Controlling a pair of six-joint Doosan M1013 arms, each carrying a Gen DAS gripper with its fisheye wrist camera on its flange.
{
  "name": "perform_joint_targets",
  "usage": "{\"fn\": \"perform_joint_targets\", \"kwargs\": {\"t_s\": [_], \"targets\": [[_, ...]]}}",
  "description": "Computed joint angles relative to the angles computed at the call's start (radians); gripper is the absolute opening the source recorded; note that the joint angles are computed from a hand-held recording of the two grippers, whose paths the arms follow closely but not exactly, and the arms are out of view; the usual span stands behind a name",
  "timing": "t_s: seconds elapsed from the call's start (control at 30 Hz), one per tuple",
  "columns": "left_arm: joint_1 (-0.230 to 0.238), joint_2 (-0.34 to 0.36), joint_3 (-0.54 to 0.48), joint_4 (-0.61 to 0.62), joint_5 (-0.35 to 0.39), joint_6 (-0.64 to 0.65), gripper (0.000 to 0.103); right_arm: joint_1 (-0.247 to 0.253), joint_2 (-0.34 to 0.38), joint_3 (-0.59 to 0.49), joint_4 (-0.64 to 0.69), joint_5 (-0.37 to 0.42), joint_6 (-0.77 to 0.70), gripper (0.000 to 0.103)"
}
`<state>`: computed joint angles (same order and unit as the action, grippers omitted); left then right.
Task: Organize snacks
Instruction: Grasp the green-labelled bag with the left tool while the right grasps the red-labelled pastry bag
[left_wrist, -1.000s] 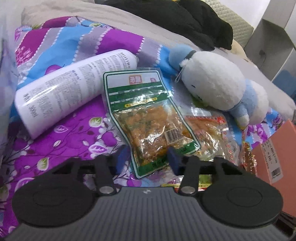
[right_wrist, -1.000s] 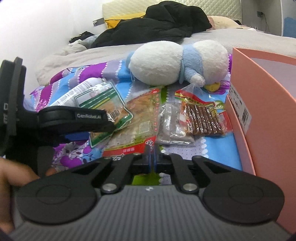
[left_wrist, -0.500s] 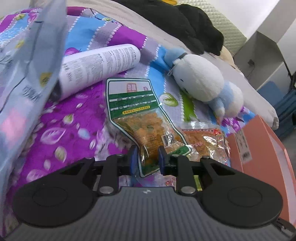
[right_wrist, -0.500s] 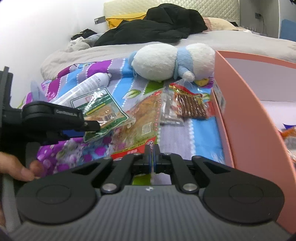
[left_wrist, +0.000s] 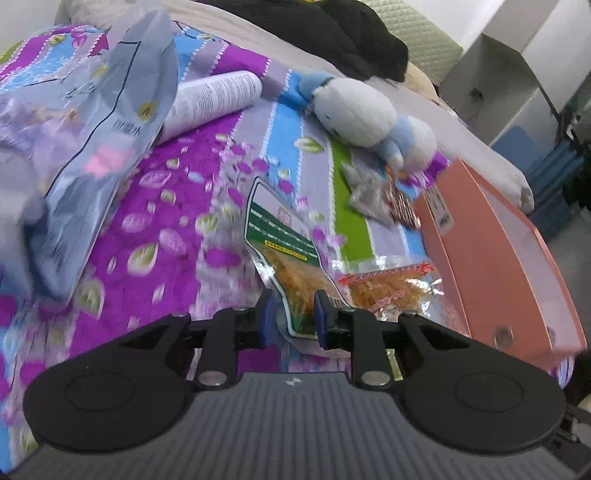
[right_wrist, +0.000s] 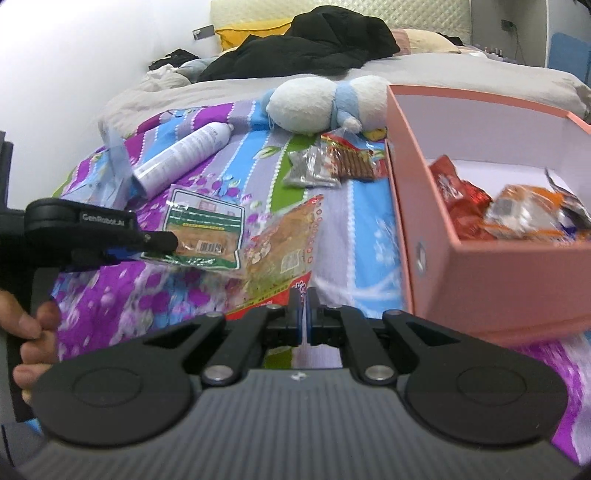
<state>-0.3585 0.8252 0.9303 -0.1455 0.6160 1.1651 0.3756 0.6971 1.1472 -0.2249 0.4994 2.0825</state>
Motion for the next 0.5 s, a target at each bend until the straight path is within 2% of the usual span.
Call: {"fn": "perform_joint_targets", "kwargs": {"t_s": [0.33,0.5], "targets": [[-0.007,-0.142,0.231,-0.017,-0.061,0.042,0.024,0.011,-0.096,0.142,0.020,0.015,0.016,0.005],[0.001,-0.177,0.283,-0.074,-0.065,0.087,0.025,0.011,-0.121,0.185,0.015,0.030,0.040,0.005]]}}
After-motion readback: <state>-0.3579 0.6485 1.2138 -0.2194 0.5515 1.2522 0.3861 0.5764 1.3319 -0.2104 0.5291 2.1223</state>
